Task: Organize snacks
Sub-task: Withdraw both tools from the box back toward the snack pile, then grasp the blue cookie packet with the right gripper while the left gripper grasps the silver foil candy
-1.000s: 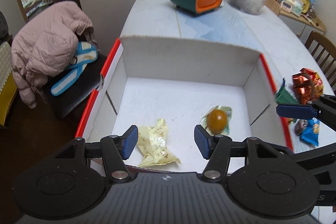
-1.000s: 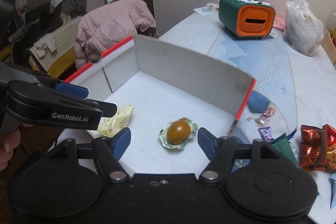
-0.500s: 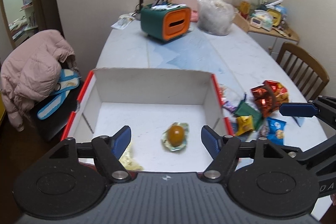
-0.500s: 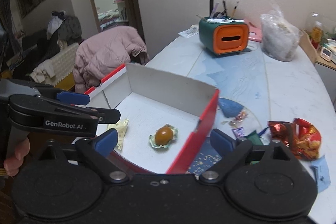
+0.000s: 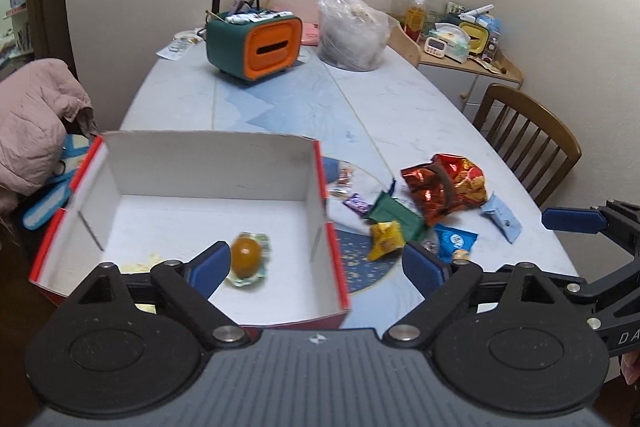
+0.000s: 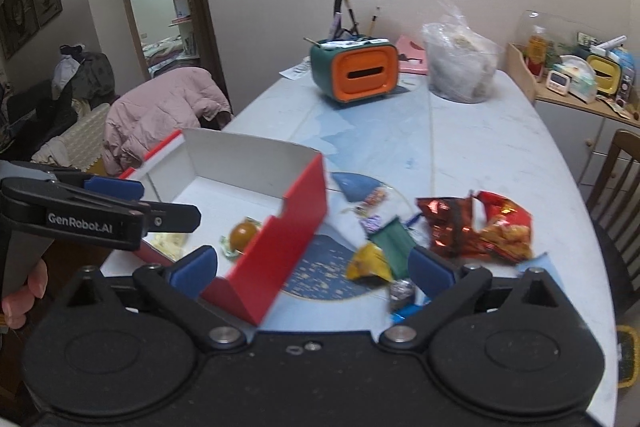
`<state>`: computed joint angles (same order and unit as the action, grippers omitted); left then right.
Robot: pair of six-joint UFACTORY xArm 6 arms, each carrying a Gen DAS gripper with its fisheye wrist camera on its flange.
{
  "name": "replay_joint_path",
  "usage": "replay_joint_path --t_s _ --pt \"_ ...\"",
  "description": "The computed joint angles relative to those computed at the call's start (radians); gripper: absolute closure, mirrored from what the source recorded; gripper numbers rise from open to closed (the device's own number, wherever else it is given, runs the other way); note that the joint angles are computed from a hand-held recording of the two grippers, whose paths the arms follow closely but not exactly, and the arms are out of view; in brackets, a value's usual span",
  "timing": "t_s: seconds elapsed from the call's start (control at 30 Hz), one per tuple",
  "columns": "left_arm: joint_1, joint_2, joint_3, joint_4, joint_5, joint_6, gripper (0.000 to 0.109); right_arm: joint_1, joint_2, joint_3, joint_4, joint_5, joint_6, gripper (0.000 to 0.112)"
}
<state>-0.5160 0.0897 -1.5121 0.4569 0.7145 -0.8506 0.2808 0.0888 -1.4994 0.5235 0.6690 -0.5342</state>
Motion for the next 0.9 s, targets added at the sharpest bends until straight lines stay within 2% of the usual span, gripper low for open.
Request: replay_joint_path --t_s 0.13,0.37,0.67,0.9 --pt "-0.028 0.07 -0.071 0.004 0.018 -0.035 0.014 -0.044 -0.01 0.025 0.002 0.009 -0.04 0.01" --pt "-0.078 0.243 -0.283 0.034 0.111 -0.094 0.014 -0.13 0.054 -0.034 0.009 0.082 -0.101 0.01" --pt "-0.131 0.467 -0.561 0.044 0.206 -0.096 0.014 -0.219 0.23 -0.215 0.014 0.21 -0.172 0.012" --pt "-0.14 0.704 -0.895 -0.024 0.34 -0.048 0.014 -0.245 0.37 -0.351 0.021 0.309 -0.23 0.016"
